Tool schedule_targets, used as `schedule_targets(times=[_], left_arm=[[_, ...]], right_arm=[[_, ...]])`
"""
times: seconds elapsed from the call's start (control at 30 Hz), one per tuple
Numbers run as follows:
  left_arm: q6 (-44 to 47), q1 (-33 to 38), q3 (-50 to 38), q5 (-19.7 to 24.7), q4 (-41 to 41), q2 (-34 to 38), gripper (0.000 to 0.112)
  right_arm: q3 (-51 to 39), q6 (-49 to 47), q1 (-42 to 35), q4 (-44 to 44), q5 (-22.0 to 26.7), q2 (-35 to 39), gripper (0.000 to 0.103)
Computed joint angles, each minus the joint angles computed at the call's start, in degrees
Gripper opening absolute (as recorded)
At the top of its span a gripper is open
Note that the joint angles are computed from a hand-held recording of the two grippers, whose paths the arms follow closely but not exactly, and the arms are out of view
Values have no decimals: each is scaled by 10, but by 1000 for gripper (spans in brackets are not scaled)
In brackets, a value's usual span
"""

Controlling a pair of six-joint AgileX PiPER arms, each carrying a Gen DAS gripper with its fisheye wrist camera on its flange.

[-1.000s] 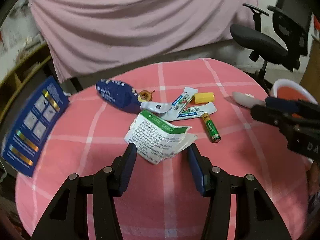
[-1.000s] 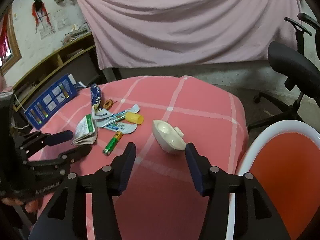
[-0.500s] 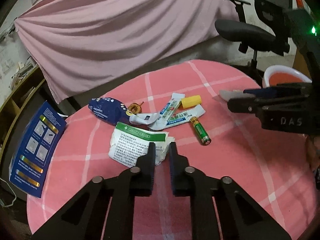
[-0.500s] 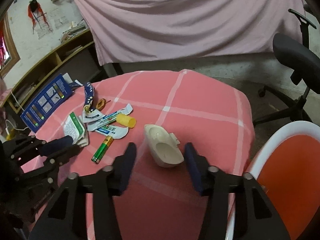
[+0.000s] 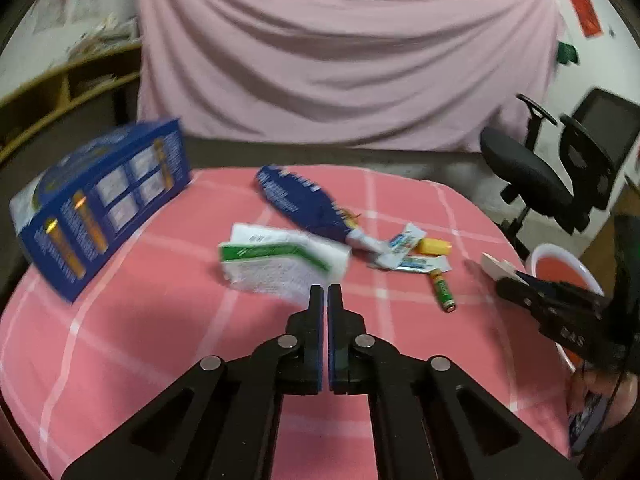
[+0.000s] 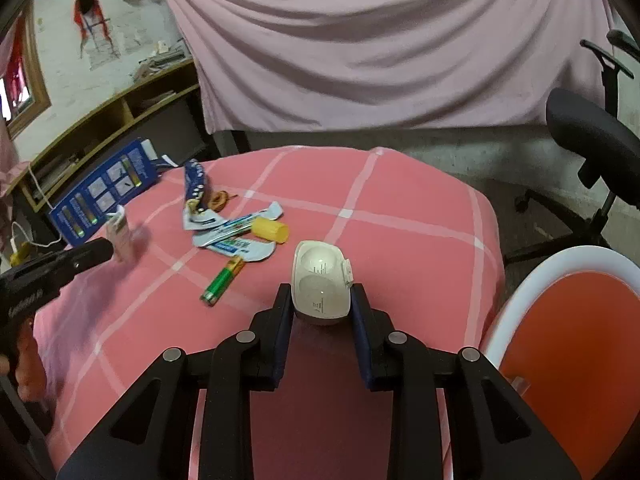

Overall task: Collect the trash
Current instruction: 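Grasp the white case with the right tool while the left tool grasps the green-printed paper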

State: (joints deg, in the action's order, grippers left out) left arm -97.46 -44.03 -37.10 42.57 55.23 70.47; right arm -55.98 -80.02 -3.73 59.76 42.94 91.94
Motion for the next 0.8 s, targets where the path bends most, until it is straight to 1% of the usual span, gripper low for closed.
schedule_targets(times=[0.2, 0.3, 0.37, 0.43, 0.47, 0.5, 0.53, 0.57, 0.63, 0.67, 0.73, 0.8], left_arm=[[32, 24, 16, -3, -56, -42, 0], [46, 16, 3, 23, -70, -38, 0], [70, 43, 7, 2, -88, -43, 1], [89, 64, 10, -15, -102, -44, 6], [97, 73, 9, -16, -106, -42, 18], [103, 82, 7, -14, -107, -40, 37], [100, 89, 9, -16, -101, -41, 44], [93, 99, 15, -26, -90, -46, 49], [119, 133, 16, -61, -97, -42, 49], [151, 155, 11, -76, -113, -32, 49], [233, 204, -4, -109, -161, -8, 49], [336, 256, -14, -148, -238, 16, 49]], right_arm=[[55, -63, 6, 29, -18, -46, 26], [57, -61, 6, 27, -19, -46, 26], [54, -57, 3, 27, -19, -43, 26], [51, -48, 5, 22, -20, -40, 26], [49, -45, 5, 21, -21, -38, 26], [46, -41, 7, 19, -24, -36, 26], [44, -39, 8, 17, -25, -35, 26], [43, -39, 10, 17, -27, -34, 26], [35, -33, 13, 15, -31, -29, 26], [29, -27, 15, 13, -32, -25, 26], [14, -17, 18, 10, -35, -12, 26], [1, -4, 20, 6, -37, -1, 26]])
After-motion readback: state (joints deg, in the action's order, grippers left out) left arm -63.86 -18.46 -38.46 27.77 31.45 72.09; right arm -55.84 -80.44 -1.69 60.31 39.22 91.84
